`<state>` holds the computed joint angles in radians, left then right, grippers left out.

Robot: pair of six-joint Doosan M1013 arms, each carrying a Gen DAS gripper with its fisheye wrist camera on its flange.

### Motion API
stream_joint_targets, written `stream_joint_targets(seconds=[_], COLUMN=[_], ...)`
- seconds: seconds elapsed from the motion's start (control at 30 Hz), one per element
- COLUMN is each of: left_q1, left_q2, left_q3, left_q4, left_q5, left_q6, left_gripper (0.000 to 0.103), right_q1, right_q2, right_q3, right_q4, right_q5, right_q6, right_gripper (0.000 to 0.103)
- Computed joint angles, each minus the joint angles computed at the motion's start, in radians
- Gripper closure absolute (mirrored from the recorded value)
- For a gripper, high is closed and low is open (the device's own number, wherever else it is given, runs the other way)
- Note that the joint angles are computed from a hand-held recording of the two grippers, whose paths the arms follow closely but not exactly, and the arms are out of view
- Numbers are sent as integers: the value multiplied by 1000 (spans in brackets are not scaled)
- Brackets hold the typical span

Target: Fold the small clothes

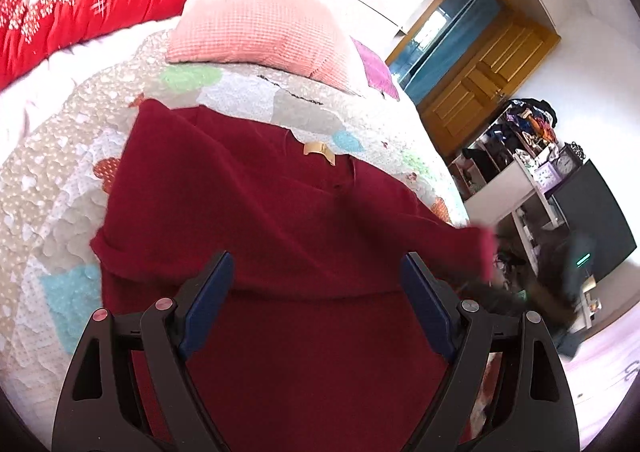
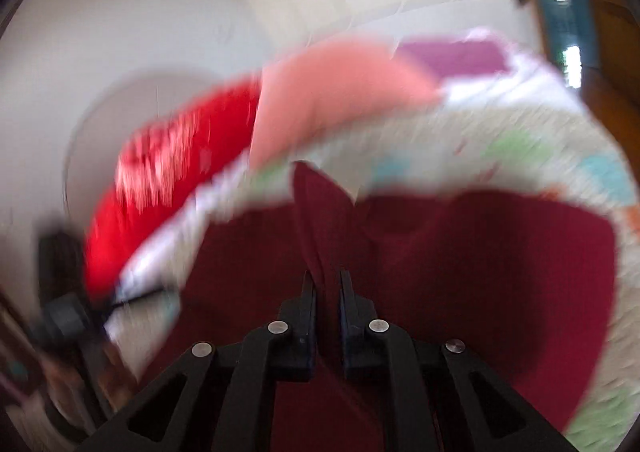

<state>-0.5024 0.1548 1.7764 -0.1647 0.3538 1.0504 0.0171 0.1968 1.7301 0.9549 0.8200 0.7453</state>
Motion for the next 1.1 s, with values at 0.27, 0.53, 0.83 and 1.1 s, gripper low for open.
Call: stream_joint_targets(seconds=[0.27, 0.53, 0.83, 1.1], left_q1=[-11, -46, -80, -47], left_q2=[59, 151, 212, 80], left_q3=[-70, -182, -266, -190], left_q4=[25, 167, 189, 495], left_q5=[68, 200, 297, 165], left_q6=[2, -86, 22, -256], left_gripper=[18, 18, 90, 92], right_q1=[-67, -159, -190, -192], right_q2=[-53, -119, -152, -172], right_q3=[98, 162, 201, 188], right_q4=[101, 187, 205, 164], right_q5=[39, 73, 28, -26], right_q6=[-10, -19, -2, 44], right_gripper=[60, 57, 57, 57])
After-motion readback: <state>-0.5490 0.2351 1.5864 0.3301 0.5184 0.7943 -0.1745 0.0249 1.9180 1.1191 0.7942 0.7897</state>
